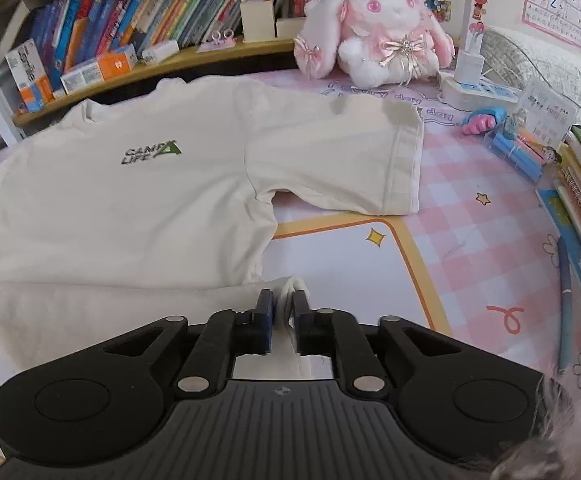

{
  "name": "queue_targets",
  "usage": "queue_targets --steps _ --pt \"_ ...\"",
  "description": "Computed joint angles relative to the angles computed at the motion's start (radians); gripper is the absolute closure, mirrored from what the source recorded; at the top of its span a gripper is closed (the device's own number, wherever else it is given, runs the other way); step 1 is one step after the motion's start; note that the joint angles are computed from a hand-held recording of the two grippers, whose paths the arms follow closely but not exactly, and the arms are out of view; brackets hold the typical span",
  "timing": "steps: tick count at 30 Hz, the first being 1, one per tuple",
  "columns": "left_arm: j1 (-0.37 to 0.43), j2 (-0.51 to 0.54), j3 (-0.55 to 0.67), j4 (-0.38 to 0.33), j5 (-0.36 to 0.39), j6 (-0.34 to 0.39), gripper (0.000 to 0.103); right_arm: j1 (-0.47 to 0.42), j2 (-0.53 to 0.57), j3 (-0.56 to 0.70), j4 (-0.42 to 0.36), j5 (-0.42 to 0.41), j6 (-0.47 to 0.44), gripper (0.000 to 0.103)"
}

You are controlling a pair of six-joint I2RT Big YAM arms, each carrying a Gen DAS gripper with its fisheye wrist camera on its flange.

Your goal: Fold clothes

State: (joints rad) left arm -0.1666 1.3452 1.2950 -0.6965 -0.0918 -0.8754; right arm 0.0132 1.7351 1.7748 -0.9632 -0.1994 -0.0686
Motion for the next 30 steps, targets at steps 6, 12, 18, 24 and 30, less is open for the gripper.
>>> queue_targets --steps 6,12,18,24,30 --pt "-0.068 -0.086 -0.051 -0.026 -0.097 0.185 0.06 -0.054 -0.087 -0.105 0.018 -0.082 0.019 0.07" --pt "-0.111 0.014 0.04 -0.109 -0.203 0.376 0.061 -0.093 -0.138 -0.172 -0.008 -0.128 0.016 0.069" --pt "-0.094 0.086 0.119 -0.118 -0.125 0.459 0.094 -0.091 -0.129 -0.178 -0.03 -0.149 0.024 0.077" --pt "-0.01 0.119 0.163 0.019 0.028 0.213 0.094 -0.092 -0.1 -0.129 0.015 -0.218 0.089 0.098" --pt "0.003 0.215 0.257 -0.071 0.001 0.231 0.094 -0.057 -0.014 -0.014 0.005 -0.1 0.098 0.098"
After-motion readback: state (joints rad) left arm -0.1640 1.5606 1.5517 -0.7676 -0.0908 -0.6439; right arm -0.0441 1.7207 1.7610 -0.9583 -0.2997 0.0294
